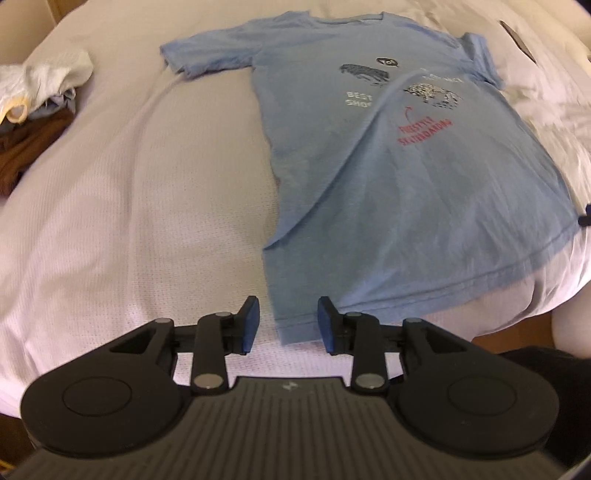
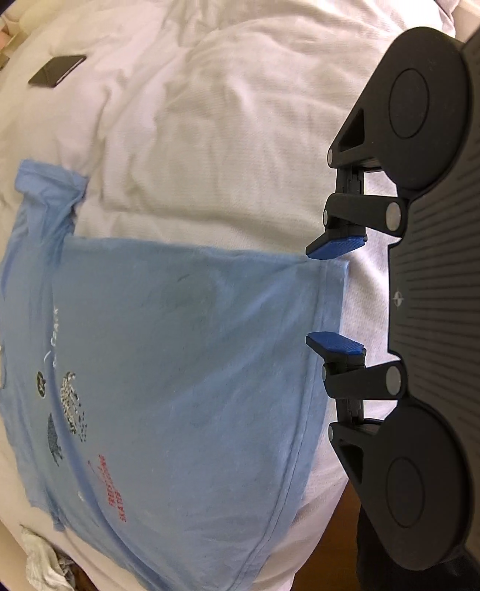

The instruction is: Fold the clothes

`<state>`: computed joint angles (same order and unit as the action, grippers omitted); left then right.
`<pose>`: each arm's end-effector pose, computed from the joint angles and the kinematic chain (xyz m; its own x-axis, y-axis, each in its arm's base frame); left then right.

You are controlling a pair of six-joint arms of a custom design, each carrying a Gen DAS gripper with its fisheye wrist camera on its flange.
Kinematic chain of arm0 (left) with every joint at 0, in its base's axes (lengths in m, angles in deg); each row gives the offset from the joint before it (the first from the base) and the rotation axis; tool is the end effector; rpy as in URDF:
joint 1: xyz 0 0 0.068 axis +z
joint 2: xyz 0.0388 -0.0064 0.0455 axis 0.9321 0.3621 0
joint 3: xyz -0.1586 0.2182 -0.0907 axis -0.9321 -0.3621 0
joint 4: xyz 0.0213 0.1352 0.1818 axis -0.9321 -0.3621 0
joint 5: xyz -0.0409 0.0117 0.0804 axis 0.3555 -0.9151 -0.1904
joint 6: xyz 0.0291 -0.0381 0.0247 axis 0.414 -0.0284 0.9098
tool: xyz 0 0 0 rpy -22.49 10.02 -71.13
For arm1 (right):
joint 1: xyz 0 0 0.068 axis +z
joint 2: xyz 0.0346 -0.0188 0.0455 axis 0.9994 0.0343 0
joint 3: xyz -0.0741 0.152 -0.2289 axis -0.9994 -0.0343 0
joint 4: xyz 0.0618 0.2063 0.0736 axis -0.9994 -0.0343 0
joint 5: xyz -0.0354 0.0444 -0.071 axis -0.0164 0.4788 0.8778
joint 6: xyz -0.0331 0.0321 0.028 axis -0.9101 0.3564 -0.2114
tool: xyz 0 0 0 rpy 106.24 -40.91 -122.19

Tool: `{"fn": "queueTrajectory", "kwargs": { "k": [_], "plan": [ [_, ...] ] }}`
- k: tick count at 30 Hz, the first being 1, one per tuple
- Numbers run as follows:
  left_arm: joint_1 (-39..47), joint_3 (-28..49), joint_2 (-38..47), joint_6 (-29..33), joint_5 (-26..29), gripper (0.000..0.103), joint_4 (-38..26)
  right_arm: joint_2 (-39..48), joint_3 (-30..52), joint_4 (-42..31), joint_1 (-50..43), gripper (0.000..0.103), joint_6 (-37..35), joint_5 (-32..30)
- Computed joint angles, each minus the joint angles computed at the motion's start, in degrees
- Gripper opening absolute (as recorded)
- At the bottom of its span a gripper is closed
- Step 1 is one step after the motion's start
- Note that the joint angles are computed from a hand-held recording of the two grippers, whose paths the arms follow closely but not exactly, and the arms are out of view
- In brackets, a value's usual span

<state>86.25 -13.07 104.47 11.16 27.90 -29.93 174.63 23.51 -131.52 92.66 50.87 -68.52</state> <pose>0.2429 0.0726 0.3078 -0.9166 -0.1318 -0.3775 -0.1267 0.9912 -0.0383 0.3952 0.0350 0.2846 -0.8406 -0.4612 -0.2843 -0.4714 0.8812 -0.0356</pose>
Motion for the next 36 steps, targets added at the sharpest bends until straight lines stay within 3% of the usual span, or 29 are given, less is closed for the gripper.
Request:
{"fn": "queueTrajectory", "kwargs": {
  "k": [9,11,12,14,17,25,32,33,34,36],
  "plan": [
    [-3.9,-5.1,-2.7,-8.4,-7.3,0.031,4.6,9.1,9.4,-5.7,-7.4,0.046,4.7,-11.3],
    [-5.7,-5.4,-3.1,-10.2,-9.5,0.031,4.6,11.5,12.9,-8.5,-8.9,0.032,5.7,-14.8],
    [-6.7,-5.3,-3.2,-11.2,-10.5,0.031,4.5,12.3,14.1,-9.6,-9.4,0.006,5.8,-15.3],
    [-8.5,-4.8,-3.1,-13.2,-12.1,0.031,3.9,13.3,16.4,-11.3,-10.0,0.0,4.2,-15.0],
    [-12.2,-4.0,-3.0,-15.5,-13.9,0.031,3.1,12.5,17.8,-12.8,-11.0,0.0,-1.5,-13.0],
    [-14.7,-3.9,-2.7,-18.6,-15.0,0.031,2.6,14.8,22.4,-15.6,-11.7,0.0,-8.2,-10.1],
    [-14.4,-5.4,-3.8,-19.6,-13.8,0.031,3.8,15.1,25.0,-19.3,-10.9,0.0,-10.2,-7.3],
    [-14.3,-5.7,-3.8,-19.8,-13.6,0.031,4.3,14.9,25.2,-19.6,-10.5,0.003,-10.5,-6.9],
    [-14.3,-6.0,-3.9,-20.0,-13.3,0.031,4.8,14.6,25.8,-19.6,-10.5,0.023,-10.2,-6.8],
    [-13.5,-6.3,-3.0,-19.8,-12.2,0.031,6.3,14.2,27.6,-19.7,-10.6,0.033,-9.7,-6.5]
  ]
}}
